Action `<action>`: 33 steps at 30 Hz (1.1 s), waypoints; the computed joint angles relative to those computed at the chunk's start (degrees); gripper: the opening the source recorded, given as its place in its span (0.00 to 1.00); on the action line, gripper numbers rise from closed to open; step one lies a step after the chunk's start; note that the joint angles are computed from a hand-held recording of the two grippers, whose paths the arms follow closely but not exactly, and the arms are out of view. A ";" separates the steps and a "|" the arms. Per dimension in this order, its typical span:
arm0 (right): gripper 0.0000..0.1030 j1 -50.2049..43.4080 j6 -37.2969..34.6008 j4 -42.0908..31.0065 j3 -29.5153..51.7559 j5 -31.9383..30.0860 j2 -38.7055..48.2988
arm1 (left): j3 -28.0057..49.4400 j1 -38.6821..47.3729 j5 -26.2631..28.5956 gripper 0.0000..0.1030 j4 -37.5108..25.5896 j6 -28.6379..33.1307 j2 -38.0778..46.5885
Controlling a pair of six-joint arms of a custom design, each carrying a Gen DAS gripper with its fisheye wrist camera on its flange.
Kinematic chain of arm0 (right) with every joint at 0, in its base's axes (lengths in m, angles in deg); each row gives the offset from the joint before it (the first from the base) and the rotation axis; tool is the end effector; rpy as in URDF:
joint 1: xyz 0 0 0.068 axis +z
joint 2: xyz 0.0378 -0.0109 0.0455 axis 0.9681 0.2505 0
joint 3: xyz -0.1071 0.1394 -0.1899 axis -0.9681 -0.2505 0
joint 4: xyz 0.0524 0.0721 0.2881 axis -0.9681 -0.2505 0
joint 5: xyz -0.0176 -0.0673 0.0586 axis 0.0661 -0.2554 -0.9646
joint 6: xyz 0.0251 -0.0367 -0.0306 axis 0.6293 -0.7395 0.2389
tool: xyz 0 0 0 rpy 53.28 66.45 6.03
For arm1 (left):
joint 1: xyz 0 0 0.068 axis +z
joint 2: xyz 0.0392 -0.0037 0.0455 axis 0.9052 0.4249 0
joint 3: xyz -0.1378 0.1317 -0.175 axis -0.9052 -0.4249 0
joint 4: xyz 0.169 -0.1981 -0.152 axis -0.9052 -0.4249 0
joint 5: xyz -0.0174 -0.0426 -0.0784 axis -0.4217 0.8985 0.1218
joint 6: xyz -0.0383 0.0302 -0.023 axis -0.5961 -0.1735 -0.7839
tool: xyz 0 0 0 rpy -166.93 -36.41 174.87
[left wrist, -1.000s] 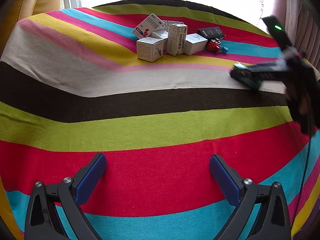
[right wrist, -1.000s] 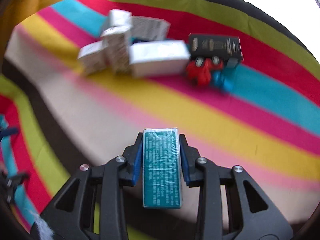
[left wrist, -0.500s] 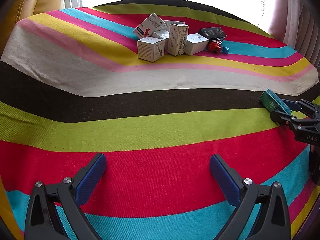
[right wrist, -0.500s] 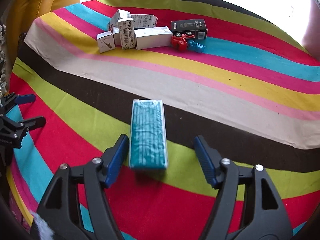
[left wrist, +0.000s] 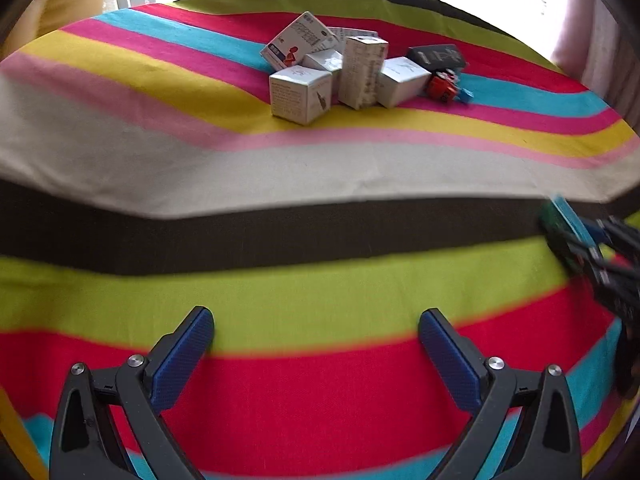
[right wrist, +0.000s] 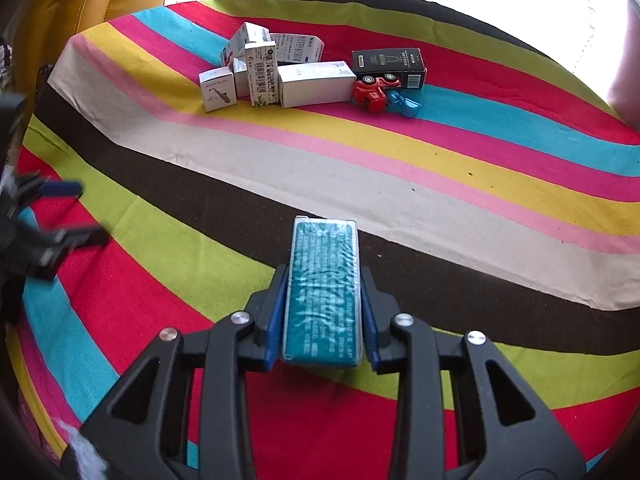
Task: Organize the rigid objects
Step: 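Grasp the teal box with the right tool and lift it, then grasp the white square box with red logo using the left tool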
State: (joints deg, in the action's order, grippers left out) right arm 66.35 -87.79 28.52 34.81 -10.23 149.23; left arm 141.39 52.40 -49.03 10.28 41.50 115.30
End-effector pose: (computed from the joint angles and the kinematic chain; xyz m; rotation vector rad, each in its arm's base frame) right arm 0.3803 -0.0403 0.1946 -1.2269 2.1684 0.3974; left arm 0.2784 -0.0543 0.2280 -0.2405 2.5858 0.0533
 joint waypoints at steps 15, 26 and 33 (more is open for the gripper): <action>0.37 -0.76 -0.36 -2.47 3.04 -0.90 2.75 | 29.47 7.66 2.40 0.54 6.96 5.73 31.70; 0.37 -0.57 -0.12 -2.52 2.90 -0.83 2.45 | -13.34 -2.80 -1.31 0.54 0.32 -5.72 -20.97; 0.36 -0.38 -0.06 -1.17 1.95 -0.44 1.93 | -16.36 -3.81 -3.15 0.63 -2.08 -9.88 -27.65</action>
